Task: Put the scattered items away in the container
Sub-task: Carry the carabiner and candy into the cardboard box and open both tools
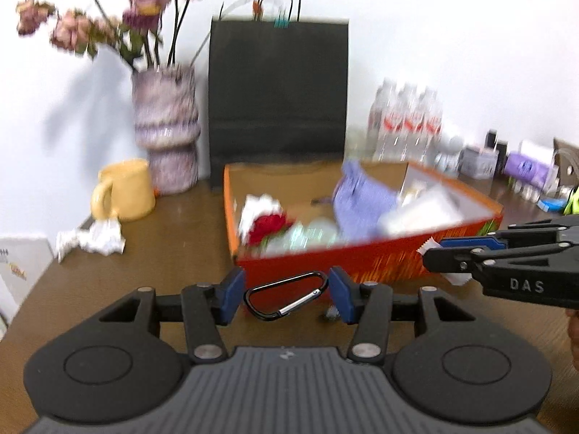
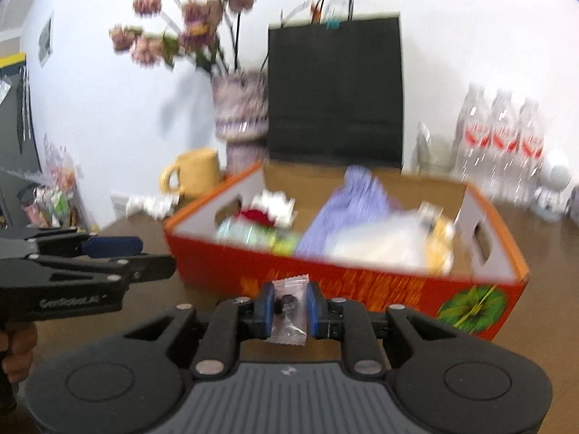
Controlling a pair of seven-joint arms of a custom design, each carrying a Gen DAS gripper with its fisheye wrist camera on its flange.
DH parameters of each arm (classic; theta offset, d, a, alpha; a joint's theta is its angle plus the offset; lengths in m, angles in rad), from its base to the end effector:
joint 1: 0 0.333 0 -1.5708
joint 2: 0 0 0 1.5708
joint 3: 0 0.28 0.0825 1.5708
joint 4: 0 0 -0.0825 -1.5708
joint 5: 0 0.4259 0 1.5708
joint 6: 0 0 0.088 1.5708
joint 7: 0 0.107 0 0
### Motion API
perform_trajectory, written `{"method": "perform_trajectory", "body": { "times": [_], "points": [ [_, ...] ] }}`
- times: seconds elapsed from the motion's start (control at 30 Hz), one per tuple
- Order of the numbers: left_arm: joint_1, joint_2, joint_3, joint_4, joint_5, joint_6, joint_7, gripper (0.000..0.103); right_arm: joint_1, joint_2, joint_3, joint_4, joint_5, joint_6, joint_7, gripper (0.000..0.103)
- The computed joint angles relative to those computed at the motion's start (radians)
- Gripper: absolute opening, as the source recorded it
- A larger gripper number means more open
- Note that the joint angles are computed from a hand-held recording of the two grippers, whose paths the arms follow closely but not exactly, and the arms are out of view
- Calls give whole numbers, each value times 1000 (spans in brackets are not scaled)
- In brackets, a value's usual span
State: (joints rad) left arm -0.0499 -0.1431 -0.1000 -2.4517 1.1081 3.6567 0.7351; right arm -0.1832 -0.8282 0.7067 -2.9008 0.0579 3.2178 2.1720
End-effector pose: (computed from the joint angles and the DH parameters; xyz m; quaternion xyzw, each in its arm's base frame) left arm 0.4653 -0.1878 0.4037 -0.3764 0.7570 -0.4790 0.2363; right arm 0.3757 0.1777 0.4218 -0.5927 0.6178 -0.3412 0.3882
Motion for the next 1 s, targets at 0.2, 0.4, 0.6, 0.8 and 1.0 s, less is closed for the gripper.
{"method": "perform_trajectory", "body": {
  "times": [0.2, 0.4, 0.6, 0.8, 1.0],
  "points": [
    [-30, 46, -41, 76, -179, 21, 104, 52, -144, -55, 46, 25, 13, 66, -12, 18],
    [-88, 196, -89, 243, -405, -20, 227, 52, -340, 58, 108, 130, 64, 146, -89, 18],
    [-106, 380, -124, 461, -409, -178, 230, 52, -529, 230, 203, 259, 100, 150, -186, 17],
    [21, 474, -277, 554, -367, -288, 228, 52, -677, 323, 307, 346, 148, 121, -254, 17],
    [233, 527, -527, 562, -368, -369, 318, 58, -632, 377, 251, 353, 148, 88, -287, 29]
  ]
}}
